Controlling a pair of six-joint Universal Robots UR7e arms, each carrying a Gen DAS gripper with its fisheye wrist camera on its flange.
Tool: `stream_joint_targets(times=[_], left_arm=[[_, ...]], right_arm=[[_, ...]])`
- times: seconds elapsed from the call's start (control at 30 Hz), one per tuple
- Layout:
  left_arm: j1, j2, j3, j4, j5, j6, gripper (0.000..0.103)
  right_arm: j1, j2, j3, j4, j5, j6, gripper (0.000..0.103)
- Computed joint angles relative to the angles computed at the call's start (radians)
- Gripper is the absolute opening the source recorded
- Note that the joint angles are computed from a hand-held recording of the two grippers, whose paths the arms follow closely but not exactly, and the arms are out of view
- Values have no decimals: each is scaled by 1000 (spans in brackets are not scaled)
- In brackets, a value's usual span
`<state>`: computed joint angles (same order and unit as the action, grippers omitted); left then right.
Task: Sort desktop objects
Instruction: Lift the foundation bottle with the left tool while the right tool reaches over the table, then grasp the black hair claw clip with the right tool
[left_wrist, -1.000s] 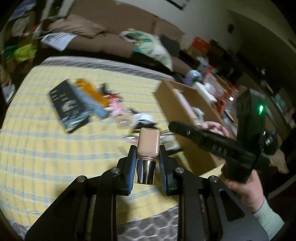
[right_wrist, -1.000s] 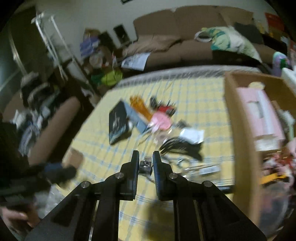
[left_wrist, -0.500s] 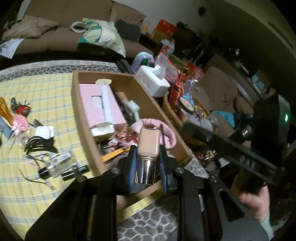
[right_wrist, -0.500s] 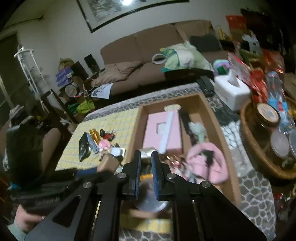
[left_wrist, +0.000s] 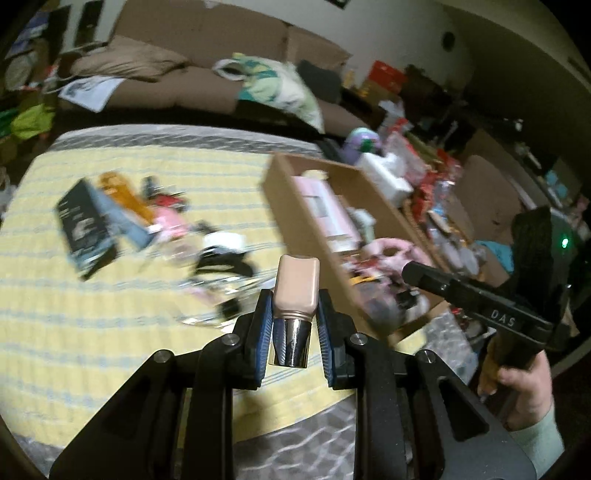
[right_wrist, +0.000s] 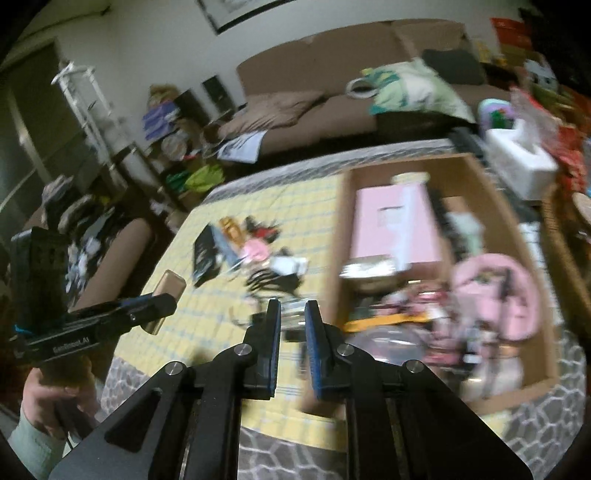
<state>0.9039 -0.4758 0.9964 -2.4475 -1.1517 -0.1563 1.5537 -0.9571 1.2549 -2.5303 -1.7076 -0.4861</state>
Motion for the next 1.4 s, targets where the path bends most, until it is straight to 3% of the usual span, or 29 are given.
stream_joint_targets(times=[0.17, 0.33, 0.43, 0.6, 0.7, 0.9, 1.0, 1.03, 1.1, 1.13, 1.17, 1.2, 1.4], left_arm=[[49, -81, 112, -43, 17, -17, 22], [77, -122, 163, -67, 20, -1, 22], [92, -132, 174, -78, 14, 8, 22], [111, -134, 182, -96, -12, 7, 22], [126, -127, 167, -90, -55, -3, 22], [129, -117, 139, -89, -75, 17, 22], [132, -115, 137, -81, -80, 12, 22], [134, -114, 135, -76, -81, 9, 22], [135, -113, 135, -72, -81, 5, 22], [135, -114, 138, -75, -81, 3, 22], [135, -114, 139, -77, -83, 1, 22], [136, -115, 140, -78, -85, -2, 22], [131, -114, 145, -92, -95, 0, 22]], right_arm=[[41, 111, -62, 29, -49, 13, 14], [62, 222, -155, 53, -116, 37, 39], [72, 277, -214, 59, -160, 15, 43], [96, 413, -409, 113, -294, -89, 44], [103, 513, -574, 216, -371, -164, 57], [125, 680, -783, 292, -537, -435, 69], [126, 739, -828, 254, -639, -555, 69], [123, 748, -840, 257, -651, -561, 66], [113, 748, -860, 306, -625, -511, 64], [109, 741, -853, 296, -611, -499, 57], [108, 734, -840, 276, -605, -500, 47], [105, 724, -837, 293, -582, -475, 26], [88, 639, -797, 411, -406, -267, 20]])
